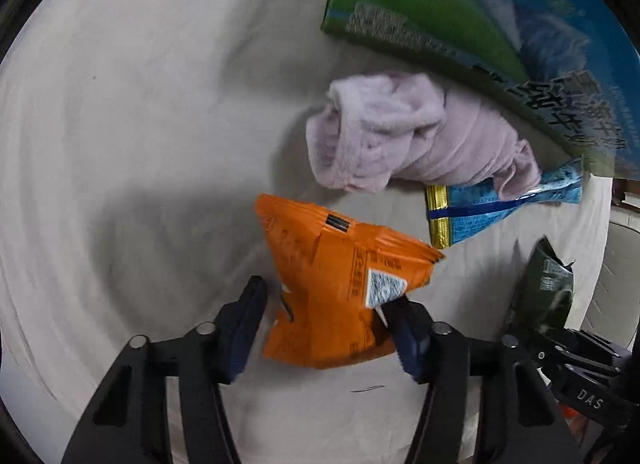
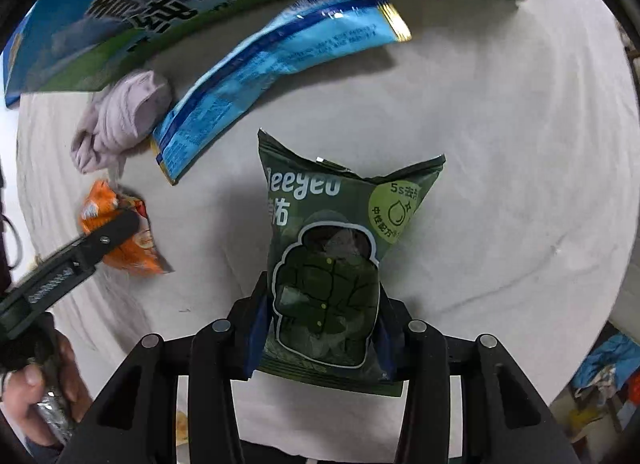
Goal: Organize soft objects
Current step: 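Grasp the green seaweed bag with the right tool while the left tool grasps the orange chip bag, then lower both bags into the box and open both tools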
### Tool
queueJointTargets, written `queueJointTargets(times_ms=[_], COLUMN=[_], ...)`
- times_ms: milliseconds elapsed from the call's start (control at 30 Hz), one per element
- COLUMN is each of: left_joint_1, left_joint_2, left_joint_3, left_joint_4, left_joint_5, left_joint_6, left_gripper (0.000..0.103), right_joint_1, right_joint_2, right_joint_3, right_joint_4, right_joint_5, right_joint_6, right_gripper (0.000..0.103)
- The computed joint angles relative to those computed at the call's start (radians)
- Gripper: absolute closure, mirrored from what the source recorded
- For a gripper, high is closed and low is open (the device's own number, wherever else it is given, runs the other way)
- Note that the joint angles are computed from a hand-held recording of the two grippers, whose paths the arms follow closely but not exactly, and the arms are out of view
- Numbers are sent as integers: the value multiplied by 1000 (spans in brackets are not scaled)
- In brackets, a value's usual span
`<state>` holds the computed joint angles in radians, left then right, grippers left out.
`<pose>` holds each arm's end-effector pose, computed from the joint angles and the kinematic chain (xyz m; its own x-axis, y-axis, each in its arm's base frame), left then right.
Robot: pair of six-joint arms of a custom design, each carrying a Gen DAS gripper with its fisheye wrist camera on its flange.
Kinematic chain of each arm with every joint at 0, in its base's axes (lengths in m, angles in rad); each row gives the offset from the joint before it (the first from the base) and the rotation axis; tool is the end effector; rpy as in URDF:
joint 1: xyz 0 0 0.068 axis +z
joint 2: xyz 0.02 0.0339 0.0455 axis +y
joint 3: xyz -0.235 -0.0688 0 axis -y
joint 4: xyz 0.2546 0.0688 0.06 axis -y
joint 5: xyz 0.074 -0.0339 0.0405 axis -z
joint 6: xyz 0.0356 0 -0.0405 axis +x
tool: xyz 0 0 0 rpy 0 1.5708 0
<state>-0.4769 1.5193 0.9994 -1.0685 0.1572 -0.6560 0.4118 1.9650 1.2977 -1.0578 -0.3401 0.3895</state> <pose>0.2255 -0.1228 0.1646 -0.9789 -0.1723 0.1094 -0.1845 0.9763 -0.1133 0.2984 0.1433 0.1138 -0.9631 -0.0300 0.2673 0.0382 0.9684 0.2466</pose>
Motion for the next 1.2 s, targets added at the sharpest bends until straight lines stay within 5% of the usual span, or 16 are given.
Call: queueJointTargets(times_ms=[67, 133, 200, 233, 467, 700, 933, 1200], left_joint_1=[-22, -49, -83, -105, -259, -449, -395, -392], left_joint_2=[-10, -17, -26, -34, -155, -202, -123, -10], left_joint_3=[-2, 3, 10, 16, 26, 202, 478, 719], left_joint_4=[0, -15, -32, -43, -112, -246, -367, -420], left_joint_5=[-16, -35, -57, -70, -93, -129, -146, -177], left_joint_6=[-13, -38, -63, -80, -242, -398, -277, -232], left_gripper=[58, 60, 66, 69, 71, 72, 72, 72], right_joint_1=[-8, -8, -10, 10, 35, 19, -97, -136], right_joint_2=[-5, -16, -7, -15, -142, -343, -440, -477], right_joint_3=[0, 5, 28, 17, -43, -20, 140, 241], right_joint_4=[-1, -12, -36, -30, -68, -223, -420, -479], right_joint_5=[2, 9, 8, 14, 49, 50, 67, 57], right_joint_6=[-9, -14, -11, 10, 9, -54, -177, -212], right_gripper=[40, 40, 45, 55, 64, 66, 68, 69])
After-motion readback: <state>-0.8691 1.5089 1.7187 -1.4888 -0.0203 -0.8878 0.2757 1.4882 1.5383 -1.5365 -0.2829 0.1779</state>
